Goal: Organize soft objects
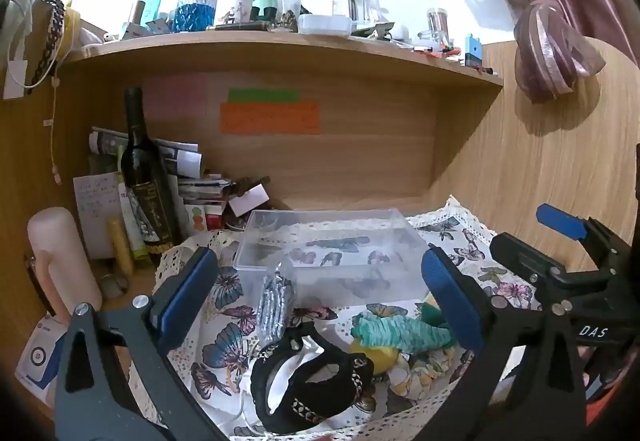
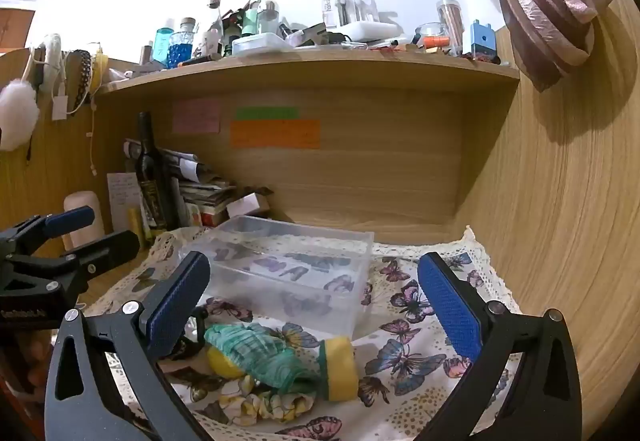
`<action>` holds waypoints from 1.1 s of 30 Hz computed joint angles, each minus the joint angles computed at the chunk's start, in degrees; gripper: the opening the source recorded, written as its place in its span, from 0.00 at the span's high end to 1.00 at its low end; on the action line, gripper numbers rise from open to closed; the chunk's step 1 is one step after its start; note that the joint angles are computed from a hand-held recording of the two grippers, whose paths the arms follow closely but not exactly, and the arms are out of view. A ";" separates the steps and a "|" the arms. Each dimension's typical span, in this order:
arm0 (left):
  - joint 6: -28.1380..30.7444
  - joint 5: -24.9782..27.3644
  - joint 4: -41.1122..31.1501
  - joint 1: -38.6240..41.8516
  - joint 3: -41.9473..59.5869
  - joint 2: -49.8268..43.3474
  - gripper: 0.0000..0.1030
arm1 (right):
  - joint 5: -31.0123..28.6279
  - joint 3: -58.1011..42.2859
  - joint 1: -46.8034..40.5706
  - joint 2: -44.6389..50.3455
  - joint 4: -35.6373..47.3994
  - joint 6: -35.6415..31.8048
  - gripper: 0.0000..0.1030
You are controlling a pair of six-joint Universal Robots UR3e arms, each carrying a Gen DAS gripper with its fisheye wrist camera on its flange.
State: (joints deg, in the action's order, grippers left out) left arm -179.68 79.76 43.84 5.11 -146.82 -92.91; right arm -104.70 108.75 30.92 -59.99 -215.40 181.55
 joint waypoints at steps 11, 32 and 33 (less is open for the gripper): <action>-0.23 5.19 -1.28 -4.50 2.46 1.38 0.00 | 0.45 -0.04 -0.38 0.46 -0.54 0.42 0.00; 0.57 4.19 2.89 -3.43 0.68 0.02 0.00 | 1.91 0.83 -0.75 0.00 -0.77 1.57 0.00; 0.56 4.23 3.01 -3.46 0.67 -0.07 0.00 | 2.01 1.00 -0.75 -0.09 -0.92 1.66 0.00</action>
